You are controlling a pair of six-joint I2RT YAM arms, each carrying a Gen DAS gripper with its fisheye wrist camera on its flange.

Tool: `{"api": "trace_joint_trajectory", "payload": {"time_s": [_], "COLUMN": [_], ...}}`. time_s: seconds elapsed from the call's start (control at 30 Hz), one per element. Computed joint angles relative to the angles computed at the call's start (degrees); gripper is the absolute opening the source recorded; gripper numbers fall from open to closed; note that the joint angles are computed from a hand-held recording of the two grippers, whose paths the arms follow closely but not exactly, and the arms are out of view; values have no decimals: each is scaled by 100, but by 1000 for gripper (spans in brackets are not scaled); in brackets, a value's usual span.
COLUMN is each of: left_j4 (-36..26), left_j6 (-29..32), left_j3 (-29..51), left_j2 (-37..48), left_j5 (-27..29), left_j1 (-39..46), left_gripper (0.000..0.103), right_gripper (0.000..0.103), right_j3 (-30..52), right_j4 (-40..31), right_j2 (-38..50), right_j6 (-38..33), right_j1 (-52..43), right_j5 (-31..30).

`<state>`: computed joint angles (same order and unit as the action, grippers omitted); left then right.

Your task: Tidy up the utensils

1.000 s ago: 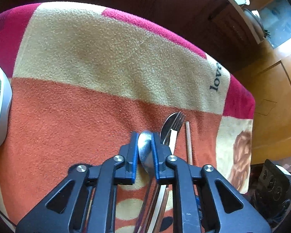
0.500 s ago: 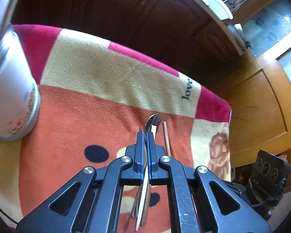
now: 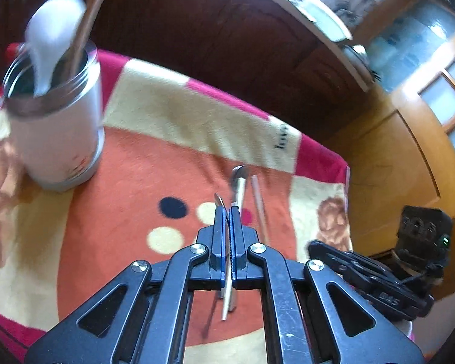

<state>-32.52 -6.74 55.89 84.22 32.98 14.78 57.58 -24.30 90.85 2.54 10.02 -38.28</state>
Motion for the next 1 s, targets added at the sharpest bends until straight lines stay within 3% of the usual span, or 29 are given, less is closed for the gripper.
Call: {"api": "trace_joint_trajectory", "payload": {"time_s": [0.3,0.43,0.53,0.6,0.77,0.9,1.0], "left_j4": [252,269,342,315,374,314,337], "left_j6": [-73,-134,-233,-280,-355,-340,-357], "left_j3": [-198,-192,-227,-175,-105,-34,-58], "left_j2": [684,942,1031,1132,1258,1364,1279], "left_j5": [-119,-32,-9,34,105,-194,-435], "left_j1": [363,418,518,587,607,456,270], "left_gripper": [1,1,3,22,45,45,49], "right_gripper": [3,18,18,18,30,30,20], "right_j3": [78,217,290,428,768,983,960], "right_j4": [-55,-18,73,79,-74,-243,-115], "right_j2": [355,840,1051,1216,1493,1729,1827], "right_j6": [-22,-66,-161,-294,-569,-687,-679], "right_j1": [128,274,475,632,916,1046,1075], "right_j5": [362,787,1108,1385,1851,2115,2092]}}
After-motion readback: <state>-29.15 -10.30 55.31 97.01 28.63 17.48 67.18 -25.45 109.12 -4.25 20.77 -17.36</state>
